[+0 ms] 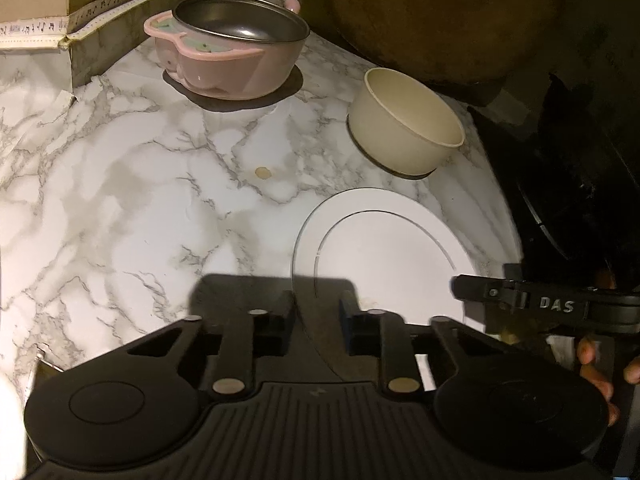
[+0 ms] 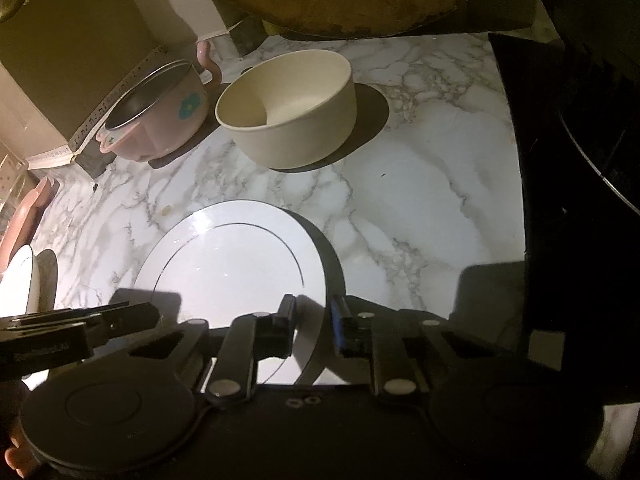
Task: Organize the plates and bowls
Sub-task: 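Lift the small white plate with both grippers toward the large white plate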
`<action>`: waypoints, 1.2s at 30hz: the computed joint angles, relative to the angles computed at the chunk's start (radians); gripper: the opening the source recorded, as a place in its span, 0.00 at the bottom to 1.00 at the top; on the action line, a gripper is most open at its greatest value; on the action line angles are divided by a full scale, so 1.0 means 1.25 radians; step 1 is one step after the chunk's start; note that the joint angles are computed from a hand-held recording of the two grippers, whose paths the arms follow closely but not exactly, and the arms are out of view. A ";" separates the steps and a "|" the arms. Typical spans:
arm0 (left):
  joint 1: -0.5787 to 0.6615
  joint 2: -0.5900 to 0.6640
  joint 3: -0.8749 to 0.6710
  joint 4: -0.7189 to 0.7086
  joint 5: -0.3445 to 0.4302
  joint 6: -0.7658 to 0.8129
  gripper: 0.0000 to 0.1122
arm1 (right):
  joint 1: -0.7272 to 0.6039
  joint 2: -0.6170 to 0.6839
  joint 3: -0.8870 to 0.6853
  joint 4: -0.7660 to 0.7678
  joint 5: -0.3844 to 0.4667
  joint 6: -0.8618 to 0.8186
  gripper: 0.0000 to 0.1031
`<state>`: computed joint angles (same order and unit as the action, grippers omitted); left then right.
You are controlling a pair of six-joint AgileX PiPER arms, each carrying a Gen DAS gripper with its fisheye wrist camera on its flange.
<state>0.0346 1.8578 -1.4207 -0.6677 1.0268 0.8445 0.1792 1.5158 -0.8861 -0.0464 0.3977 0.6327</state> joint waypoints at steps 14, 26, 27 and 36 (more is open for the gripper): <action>0.012 -0.028 0.038 -0.009 -0.037 0.020 0.12 | 0.044 -0.010 0.001 -0.138 0.006 0.157 0.13; 0.086 -0.057 -0.005 -0.020 0.017 0.021 0.12 | 0.110 -0.026 -0.071 -0.184 0.062 0.218 0.11; 0.095 -0.056 -0.016 -0.017 0.026 0.016 0.12 | 0.116 -0.024 -0.083 -0.180 0.068 0.216 0.11; 0.184 -0.057 -0.088 -0.009 0.080 -0.001 0.12 | 0.187 0.024 -0.200 -0.178 0.112 0.212 0.10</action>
<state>0.2646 1.7865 -1.5304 -0.6795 1.1273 0.8436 0.4133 1.5456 -1.1362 -0.2685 0.5371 0.8981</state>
